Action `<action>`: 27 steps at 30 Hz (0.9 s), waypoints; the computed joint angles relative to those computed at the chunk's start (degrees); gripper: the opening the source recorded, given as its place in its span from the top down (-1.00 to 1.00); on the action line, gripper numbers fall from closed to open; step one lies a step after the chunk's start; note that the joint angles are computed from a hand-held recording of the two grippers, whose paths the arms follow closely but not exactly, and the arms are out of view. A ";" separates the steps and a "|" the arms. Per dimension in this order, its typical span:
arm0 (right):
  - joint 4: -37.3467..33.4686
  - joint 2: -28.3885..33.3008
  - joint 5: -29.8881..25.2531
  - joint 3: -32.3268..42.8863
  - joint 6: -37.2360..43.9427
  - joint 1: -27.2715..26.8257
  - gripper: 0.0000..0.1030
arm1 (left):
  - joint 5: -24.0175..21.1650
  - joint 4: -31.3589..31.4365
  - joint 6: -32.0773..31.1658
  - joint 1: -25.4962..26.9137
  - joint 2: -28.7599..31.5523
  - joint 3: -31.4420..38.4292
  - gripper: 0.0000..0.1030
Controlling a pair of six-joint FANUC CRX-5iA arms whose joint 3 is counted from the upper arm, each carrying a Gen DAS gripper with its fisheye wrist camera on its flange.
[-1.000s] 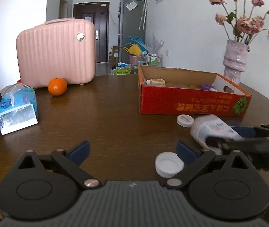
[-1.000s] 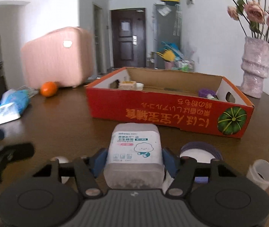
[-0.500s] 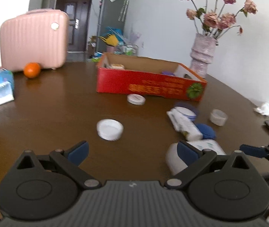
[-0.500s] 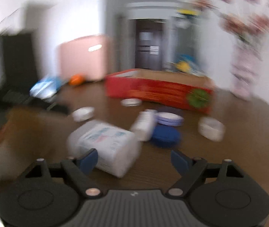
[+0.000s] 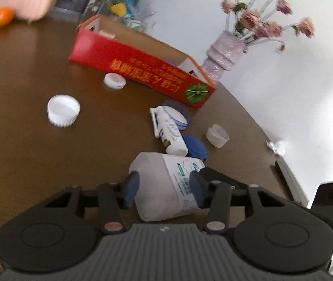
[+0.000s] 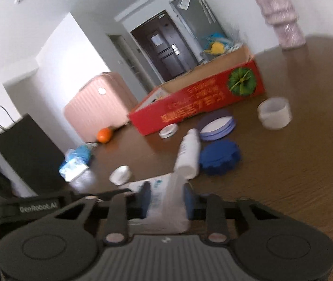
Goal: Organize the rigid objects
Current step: 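Grasp the white wipes tub with both tools from either side, then lift the wipes tub with both tools and carry it over the box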
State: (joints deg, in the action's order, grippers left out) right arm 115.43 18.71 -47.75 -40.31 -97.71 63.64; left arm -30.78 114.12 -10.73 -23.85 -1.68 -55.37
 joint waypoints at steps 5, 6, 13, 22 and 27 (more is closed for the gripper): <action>-1.84 -1.19 1.29 0.07 3.27 1.51 0.70 | 0.19 1.84 -1.76 -0.33 -1.90 -1.35 0.13; -2.14 -1.23 0.77 0.13 3.92 2.05 0.71 | -0.57 0.92 -0.82 0.38 -2.01 -1.41 0.13; -6.90 -1.67 -2.49 1.99 11.03 3.57 0.73 | -0.45 2.69 -2.60 0.08 -2.39 1.57 0.18; -5.69 -3.44 -0.81 8.28 24.39 -8.80 0.73 | -3.05 -7.13 6.53 2.94 11.43 22.75 0.19; 0.54 -1.75 11.75 14.37 24.38 -22.82 0.73 | -3.12 -24.45 26.83 5.61 26.25 43.89 0.20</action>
State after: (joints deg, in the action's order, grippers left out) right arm 115.98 16.97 -36.00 -25.94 -73.32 40.82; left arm -33.90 89.67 16.09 -18.24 24.57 -11.48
